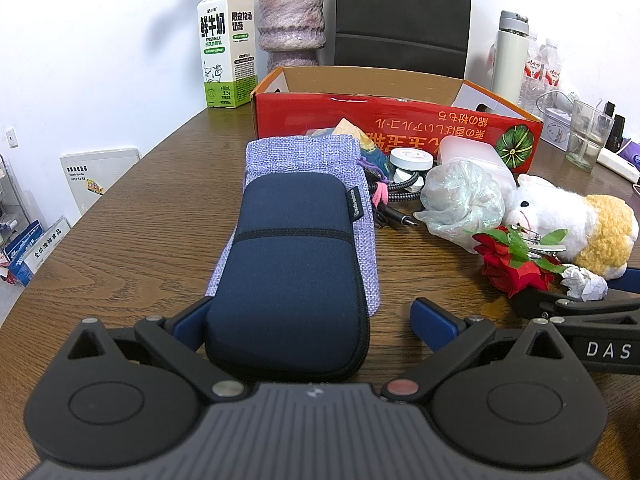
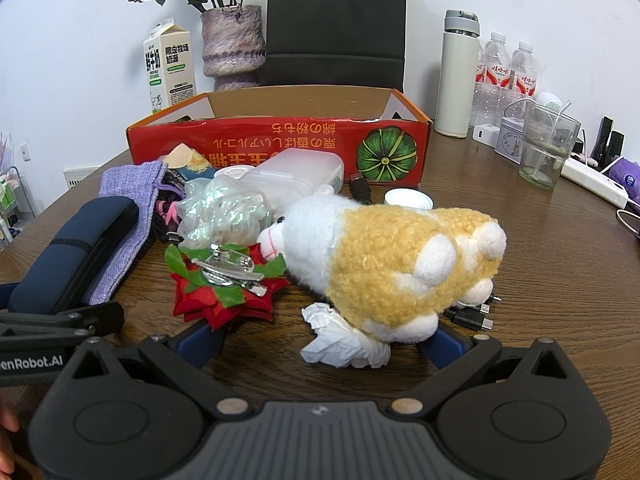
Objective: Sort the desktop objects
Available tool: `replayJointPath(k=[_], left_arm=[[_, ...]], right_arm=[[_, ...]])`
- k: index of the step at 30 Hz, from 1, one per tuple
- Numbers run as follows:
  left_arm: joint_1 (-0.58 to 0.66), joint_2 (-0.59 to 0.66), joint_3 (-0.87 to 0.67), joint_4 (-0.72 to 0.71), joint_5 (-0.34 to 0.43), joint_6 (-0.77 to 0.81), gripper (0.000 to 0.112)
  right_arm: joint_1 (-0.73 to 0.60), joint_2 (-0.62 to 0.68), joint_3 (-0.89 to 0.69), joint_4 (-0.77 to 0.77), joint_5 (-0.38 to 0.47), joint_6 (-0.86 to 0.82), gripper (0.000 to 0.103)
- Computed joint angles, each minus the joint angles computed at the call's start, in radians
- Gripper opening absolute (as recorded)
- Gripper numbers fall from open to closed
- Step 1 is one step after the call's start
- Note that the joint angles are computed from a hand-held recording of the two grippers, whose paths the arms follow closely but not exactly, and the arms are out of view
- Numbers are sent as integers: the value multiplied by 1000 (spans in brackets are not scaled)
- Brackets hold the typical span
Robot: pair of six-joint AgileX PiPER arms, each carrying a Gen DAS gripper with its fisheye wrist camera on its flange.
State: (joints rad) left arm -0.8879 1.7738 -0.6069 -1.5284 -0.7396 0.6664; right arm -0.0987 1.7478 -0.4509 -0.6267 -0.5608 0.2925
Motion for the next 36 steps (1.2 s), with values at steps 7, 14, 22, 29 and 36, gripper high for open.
replayJointPath(k=[7, 14, 22, 29, 36], left_arm=[[0, 0, 0, 0, 0, 0, 103], [0, 0, 0, 0, 0, 0, 103], [0, 0, 0, 0, 0, 0, 103], [-5, 2, -4, -14, -6, 6, 103], [-4, -3, -2, -15, -5, 8, 103]], right_arm=[[0, 0, 0, -2, 1, 1, 103], [0, 0, 0, -2, 1, 1, 103], [0, 0, 0, -2, 1, 1, 103], [-3, 1, -3, -4, 1, 4, 103], [9, 6, 14, 42, -13, -28, 103]])
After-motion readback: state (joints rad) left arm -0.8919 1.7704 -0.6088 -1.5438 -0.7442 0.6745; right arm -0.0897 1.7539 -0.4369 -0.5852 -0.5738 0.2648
